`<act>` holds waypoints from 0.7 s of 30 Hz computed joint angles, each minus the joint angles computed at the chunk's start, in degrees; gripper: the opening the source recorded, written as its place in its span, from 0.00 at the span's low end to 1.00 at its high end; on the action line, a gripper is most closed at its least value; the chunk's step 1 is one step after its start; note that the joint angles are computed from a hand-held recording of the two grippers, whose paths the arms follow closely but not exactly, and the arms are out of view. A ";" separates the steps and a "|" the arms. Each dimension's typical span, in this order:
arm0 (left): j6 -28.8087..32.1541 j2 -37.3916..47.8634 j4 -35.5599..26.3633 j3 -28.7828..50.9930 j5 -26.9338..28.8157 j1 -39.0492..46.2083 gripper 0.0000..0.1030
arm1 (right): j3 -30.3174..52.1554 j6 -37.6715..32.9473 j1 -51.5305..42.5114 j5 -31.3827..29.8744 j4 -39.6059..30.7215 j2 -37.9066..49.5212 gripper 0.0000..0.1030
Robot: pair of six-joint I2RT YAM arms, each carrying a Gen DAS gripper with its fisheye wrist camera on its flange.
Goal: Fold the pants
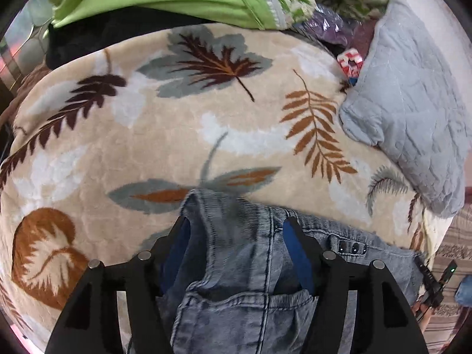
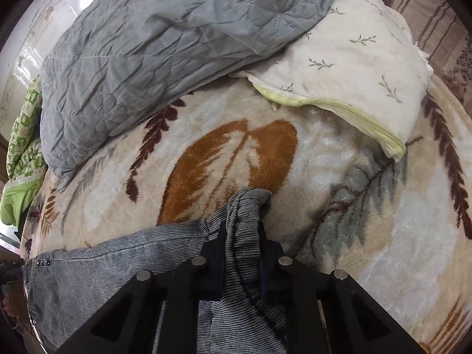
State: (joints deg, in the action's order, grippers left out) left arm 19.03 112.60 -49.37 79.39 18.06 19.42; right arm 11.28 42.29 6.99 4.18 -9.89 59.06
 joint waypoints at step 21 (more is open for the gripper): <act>7.92 -15.60 -4.97 -7.15 14.78 6.83 0.02 | 2.05 14.14 13.40 6.24 -26.39 -38.61 0.12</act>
State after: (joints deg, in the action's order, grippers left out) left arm 26.95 97.00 -54.35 72.24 32.84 26.24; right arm 13.32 56.43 20.39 10.41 -36.28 20.44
